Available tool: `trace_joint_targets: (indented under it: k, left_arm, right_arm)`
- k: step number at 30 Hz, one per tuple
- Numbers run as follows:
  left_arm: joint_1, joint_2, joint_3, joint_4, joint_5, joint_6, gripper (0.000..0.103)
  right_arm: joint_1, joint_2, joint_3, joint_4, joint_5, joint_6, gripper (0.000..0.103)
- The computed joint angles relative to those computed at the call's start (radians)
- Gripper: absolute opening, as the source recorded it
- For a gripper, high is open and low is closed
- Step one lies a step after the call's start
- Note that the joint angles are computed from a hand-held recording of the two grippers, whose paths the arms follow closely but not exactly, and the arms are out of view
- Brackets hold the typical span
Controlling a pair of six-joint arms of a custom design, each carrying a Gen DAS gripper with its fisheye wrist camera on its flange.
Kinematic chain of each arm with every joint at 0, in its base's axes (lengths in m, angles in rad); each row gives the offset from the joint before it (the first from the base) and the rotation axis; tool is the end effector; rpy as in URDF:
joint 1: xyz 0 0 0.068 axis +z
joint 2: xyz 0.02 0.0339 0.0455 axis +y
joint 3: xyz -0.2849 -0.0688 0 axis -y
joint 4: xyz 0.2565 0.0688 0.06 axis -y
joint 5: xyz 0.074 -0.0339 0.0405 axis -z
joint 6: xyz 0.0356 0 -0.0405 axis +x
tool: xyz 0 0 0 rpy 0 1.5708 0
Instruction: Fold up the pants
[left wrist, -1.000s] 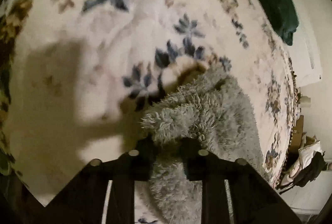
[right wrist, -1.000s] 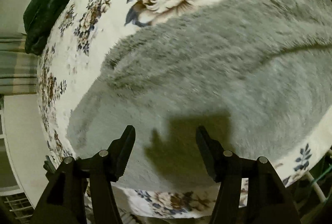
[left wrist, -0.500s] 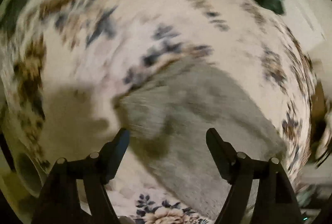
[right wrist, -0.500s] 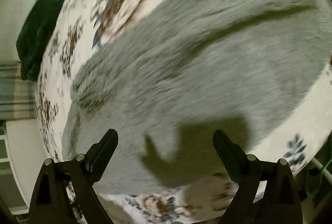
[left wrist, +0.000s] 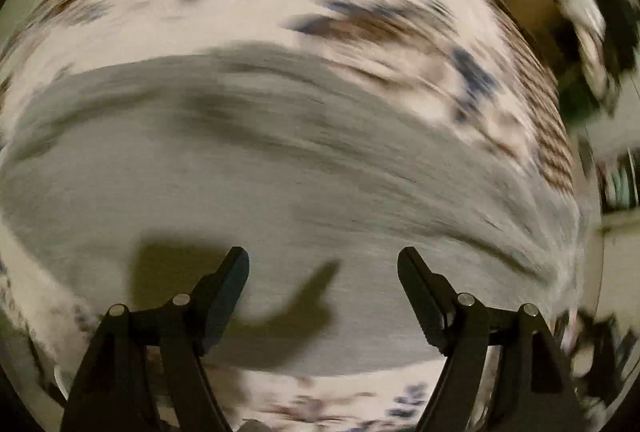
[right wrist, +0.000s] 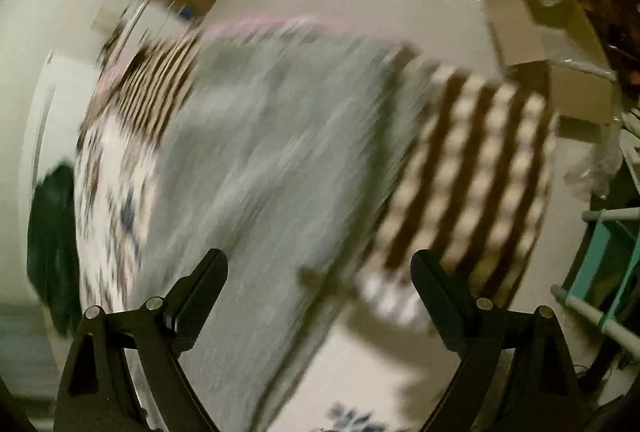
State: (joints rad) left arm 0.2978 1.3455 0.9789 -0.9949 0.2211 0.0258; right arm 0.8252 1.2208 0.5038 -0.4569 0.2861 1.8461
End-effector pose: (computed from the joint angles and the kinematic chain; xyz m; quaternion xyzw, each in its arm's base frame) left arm 0.2316 0.0629 0.2489 -0.1226 0.9809 -0.0916 0.1201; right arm 0.1410 0.1378 0.1581 0.4986 0.8329 0.1572 0.1814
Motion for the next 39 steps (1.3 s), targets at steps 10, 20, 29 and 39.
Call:
trace_joint_targets:
  k: [10, 20, 29, 39]
  left_arm:
    - [-0.601, 0.217, 0.176, 0.113, -0.104, -0.333, 0.075]
    - [-0.664, 0.336, 0.297, 0.069, -0.147, -0.383, 0.075]
    - [-0.398, 0.344, 0.271, 0.049, -0.006, -0.493, 0.075]
    - [-0.278, 0.465, 0.233, 0.161, 0.188, -0.714, 0.035]
  right_arm:
    - [-0.684, 0.101, -0.089, 0.237, -0.394, -0.727, 0.052]
    - [-0.852, 0.213, -0.047, 0.157, -0.546, -0.877, 0.017]
    - [-0.775, 0.329, 0.344, -0.020, -0.375, -1.086, 0.066]
    - [-0.708, 0.732, 0.698, -0.101, -0.375, -1.172, 0.066]
